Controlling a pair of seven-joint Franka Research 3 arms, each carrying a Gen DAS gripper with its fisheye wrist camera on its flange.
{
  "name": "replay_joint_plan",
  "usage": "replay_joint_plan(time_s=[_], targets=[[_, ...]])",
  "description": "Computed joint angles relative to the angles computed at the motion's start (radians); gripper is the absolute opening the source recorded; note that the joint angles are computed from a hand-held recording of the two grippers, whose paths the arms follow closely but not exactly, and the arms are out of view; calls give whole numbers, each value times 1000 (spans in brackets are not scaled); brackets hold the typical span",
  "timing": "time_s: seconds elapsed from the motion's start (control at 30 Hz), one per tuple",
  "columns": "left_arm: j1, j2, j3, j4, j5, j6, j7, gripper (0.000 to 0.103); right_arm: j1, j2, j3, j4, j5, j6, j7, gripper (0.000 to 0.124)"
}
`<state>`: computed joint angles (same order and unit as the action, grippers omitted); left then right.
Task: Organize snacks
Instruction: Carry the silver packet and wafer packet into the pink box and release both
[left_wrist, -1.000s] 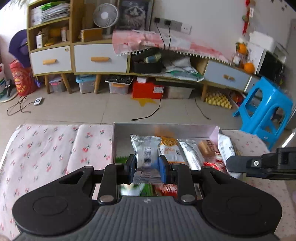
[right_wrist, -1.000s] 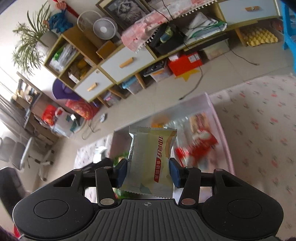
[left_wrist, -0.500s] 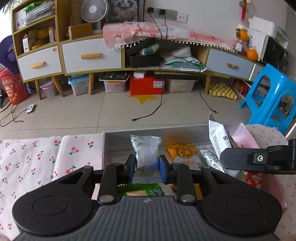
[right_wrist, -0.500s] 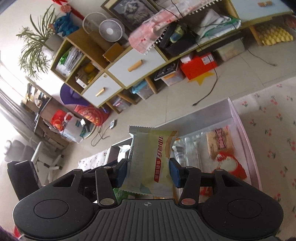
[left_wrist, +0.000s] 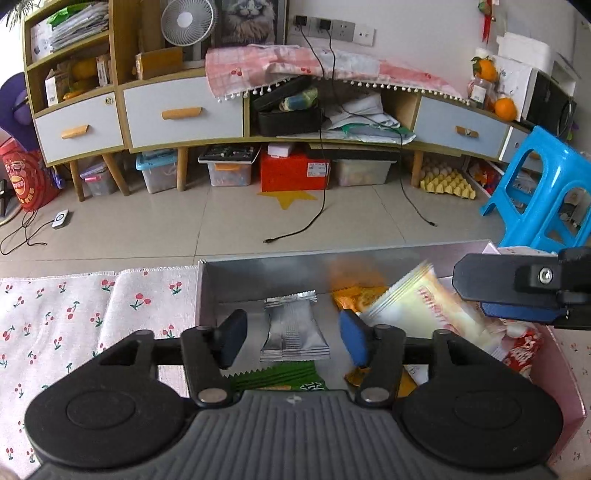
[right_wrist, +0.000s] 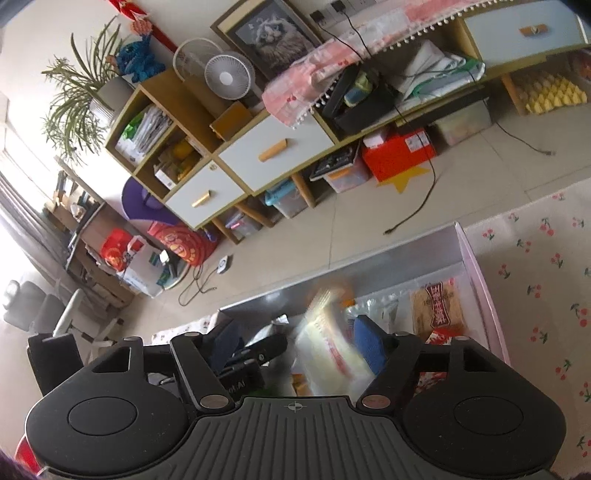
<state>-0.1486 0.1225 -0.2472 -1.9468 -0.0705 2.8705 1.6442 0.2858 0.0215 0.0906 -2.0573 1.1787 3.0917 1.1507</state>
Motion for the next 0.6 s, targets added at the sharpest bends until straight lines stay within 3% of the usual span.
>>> replay_joint_plan(time_s=[0.2,0.3,0.6], targets=[[-5,-37,9,-23,3,-11,-24,69,2,-28,-8,-28,-106,-10,82,71],[-13,-66,18,-42,28,-25,-45,69,6,-54,-14,-52,-159,-14,144,71],[-51,-194,44,-133,2,-71,-103,83,-7,-171,-13,-155,-479,-93,434,81]])
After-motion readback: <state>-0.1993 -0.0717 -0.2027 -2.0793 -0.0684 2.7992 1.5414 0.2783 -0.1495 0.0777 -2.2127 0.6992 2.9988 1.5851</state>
